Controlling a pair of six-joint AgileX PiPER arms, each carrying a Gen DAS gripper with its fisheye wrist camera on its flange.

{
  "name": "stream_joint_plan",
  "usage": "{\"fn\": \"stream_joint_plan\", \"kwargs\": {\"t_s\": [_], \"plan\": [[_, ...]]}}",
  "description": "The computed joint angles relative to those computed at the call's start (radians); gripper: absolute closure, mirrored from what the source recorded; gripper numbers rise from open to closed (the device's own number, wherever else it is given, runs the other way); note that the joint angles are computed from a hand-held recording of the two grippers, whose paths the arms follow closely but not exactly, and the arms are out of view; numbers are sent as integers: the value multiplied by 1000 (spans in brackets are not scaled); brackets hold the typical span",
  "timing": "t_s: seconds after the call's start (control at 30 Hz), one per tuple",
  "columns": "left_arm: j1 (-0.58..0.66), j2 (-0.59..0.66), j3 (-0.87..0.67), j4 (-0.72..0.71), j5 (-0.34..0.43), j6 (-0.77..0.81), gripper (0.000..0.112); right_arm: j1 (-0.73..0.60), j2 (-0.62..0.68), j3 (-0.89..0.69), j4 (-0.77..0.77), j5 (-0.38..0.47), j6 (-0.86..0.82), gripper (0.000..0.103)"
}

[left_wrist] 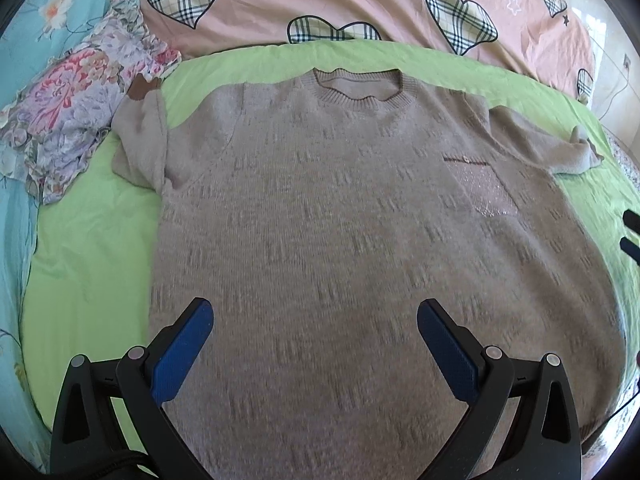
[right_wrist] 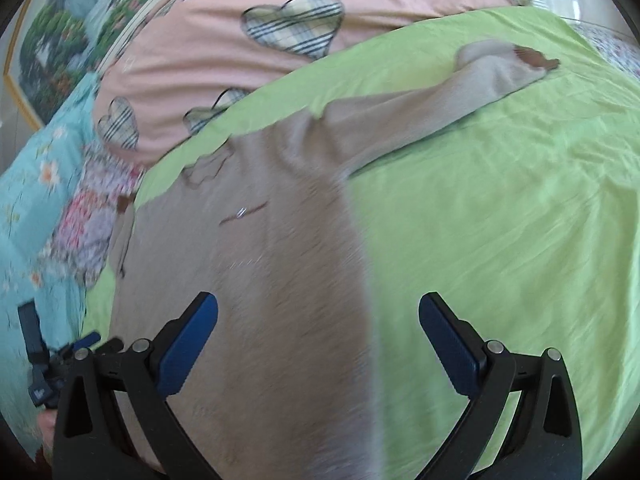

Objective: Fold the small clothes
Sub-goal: 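Reach the right tool to the sleeve cuff and grasp the brown cuff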

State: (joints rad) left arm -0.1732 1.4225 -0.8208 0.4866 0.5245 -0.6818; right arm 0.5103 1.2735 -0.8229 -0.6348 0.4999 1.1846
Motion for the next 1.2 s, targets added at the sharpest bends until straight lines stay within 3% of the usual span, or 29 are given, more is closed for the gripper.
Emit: {"fn": "stream_joint_plan", "kwargs": {"t_s": [0.1, 0.27, 0.37, 0.5, 0.6, 0.7, 0.77, 0.87, 1.0, 1.2], "plan": [[1, 30, -46, -1, 10, 5, 10, -148, 4, -49, 82, 0, -145, 3], [3, 92, -122, 14, 28, 5, 10, -354, 62, -160, 191, -21, -360, 16], [6, 132, -163, 9, 34, 9, 10, -484, 131, -266, 294, -27, -510, 29], [2, 191, -208, 21, 47, 7, 10, -628, 291, -459, 344, -20, -590, 40], [10, 245, -252, 2, 59, 29, 10, -708, 428, -644, 325, 39, -585, 47], [17, 286, -290, -16, 67, 44, 10, -745, 547, -792, 304, 95, -581, 50], [21, 306, -310, -27, 68, 54, 10, -763, 606, -849, 324, 111, -610, 60], [31, 331, -339, -53, 71, 82, 10, -779, 608, -836, 407, 62, -698, 97], [43, 336, -351, -74, 60, 114, 10, -721, 483, -690, 412, -39, -719, 97], [80, 291, -310, -144, 19, 176, 10, -533, 366, -579, 581, -55, -845, 97]]}}
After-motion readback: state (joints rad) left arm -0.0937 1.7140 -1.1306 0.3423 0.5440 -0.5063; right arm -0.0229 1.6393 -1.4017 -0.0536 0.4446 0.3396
